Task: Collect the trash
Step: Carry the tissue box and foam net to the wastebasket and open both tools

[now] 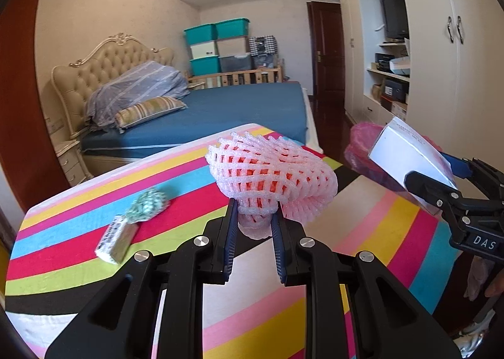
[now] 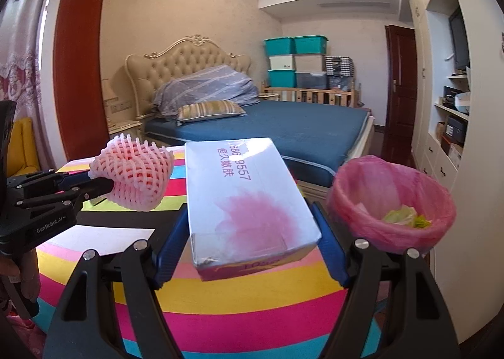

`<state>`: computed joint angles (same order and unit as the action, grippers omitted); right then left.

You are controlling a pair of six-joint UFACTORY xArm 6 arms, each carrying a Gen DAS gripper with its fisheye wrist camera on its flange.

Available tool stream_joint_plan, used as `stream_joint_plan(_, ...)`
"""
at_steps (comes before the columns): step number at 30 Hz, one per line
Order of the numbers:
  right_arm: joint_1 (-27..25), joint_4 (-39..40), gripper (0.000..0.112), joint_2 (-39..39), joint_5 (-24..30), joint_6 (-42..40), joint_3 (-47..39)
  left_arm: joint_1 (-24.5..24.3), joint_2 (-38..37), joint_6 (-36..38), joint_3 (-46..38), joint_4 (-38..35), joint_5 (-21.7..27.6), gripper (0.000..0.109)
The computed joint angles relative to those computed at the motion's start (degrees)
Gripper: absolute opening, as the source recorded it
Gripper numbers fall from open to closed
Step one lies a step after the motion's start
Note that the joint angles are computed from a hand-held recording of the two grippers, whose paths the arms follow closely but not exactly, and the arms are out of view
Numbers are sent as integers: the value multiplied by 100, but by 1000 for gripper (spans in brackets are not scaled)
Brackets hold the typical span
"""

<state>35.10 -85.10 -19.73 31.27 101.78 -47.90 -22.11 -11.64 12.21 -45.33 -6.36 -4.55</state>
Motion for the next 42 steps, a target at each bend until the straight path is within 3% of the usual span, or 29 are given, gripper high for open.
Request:
stream_joint_plan(10,-720,94,73,-681,102,-233,612,-622,790,-47,-886,70,304,21)
stream_joint_plan(12,-879,119,73,-772,117,-325,699,-826,981,446,-1154,-499,430,21)
stream_joint_plan(16,-1385,113,73,-965,4,-438,908,-1092,1403,683,-1753,-847,751,21)
stream_joint_plan(21,-2272,54,73,-1052,-557,-371,1071,-1351,2068,881,-2693,-1208,1234,21)
stream_joint_plan(26,-2965,-205,73,-857,-1012,-175,1032,-1515,2831,1018,-3856,-1628,1866,21)
stream_joint_plan(33,-3658,-574,73,-275,-1515,55,648,-1665,3827,657,-5303,-1348,2282,21)
stream_joint_plan(42,-3867,-853,73,370,-1578,223,71,-1719,5171,13,-7416,-1009,3077,21)
